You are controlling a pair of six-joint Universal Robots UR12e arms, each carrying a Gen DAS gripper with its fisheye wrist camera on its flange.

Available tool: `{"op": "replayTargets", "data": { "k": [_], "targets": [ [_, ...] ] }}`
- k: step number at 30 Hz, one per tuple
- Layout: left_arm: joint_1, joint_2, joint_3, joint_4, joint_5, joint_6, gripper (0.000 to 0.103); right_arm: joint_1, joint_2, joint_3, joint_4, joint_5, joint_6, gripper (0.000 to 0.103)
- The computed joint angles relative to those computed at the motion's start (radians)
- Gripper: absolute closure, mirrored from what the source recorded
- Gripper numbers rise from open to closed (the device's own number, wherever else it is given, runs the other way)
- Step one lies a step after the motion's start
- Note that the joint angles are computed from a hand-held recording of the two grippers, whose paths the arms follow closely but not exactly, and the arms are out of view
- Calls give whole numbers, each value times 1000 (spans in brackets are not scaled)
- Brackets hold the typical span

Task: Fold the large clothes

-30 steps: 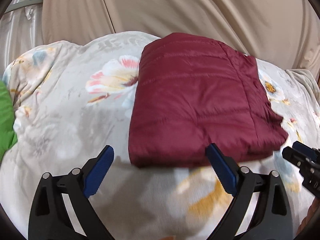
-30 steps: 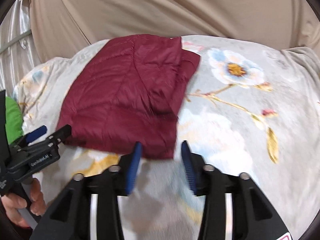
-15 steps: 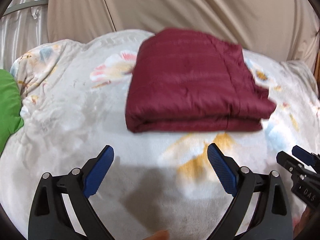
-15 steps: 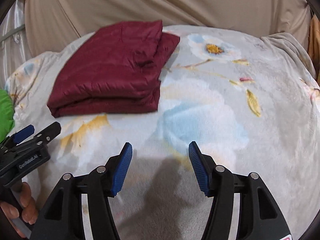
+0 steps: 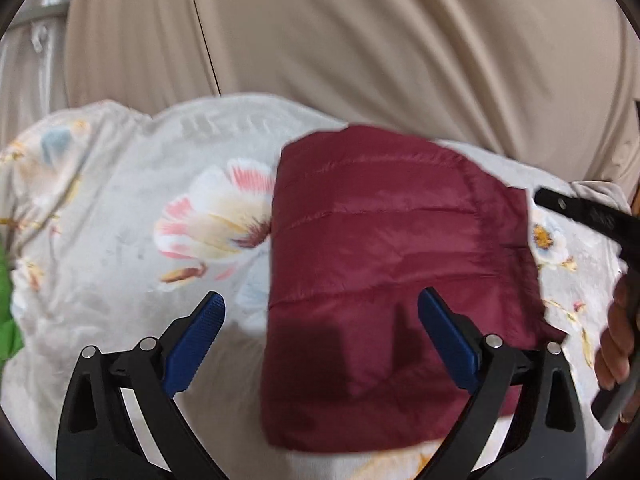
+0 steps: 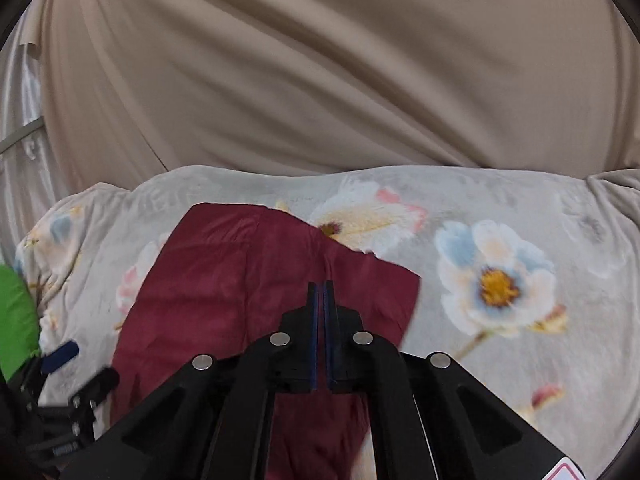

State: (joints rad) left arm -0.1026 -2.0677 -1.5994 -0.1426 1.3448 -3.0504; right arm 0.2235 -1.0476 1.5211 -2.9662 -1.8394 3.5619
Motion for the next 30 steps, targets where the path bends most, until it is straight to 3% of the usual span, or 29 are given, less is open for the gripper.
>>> {"op": "replayTargets", "data": {
  "k": [3,6,9,11,13,15,19,23,28,30],
  "targets": [
    [-7,-32,23,-8,16,10,6,-24,57,-74,64,17,48,102],
    [4,-51,28,10,-42,2,5,-55,93,-98,128,60,124,103],
    [10,-66,30,8,-91,-4,5,-65,116,-73,110,82,151,103],
    [6,-73,35,8,-78,-13,5,-62,123,-54,69,80,139,103],
    [3,-71,38,0,-58,-12,5,-60,119,-65,108,74,134,103],
    [-1,-59,30,7,-16,-3,5,-45,106,-76,155,1,119,103],
    [10,-13,-28,65,17,13,5,-24,12,33,16,-6,95,100],
    [25,26,-82,86,-11,-13,5,3,-62,130,1,50,43,100],
    [8,41,-117,87,21,22,5,28,-36,131,132,57,-4,100],
    [-2,45,-138,107,49,45,5,36,-21,132,127,35,2,101]
  ]
}}
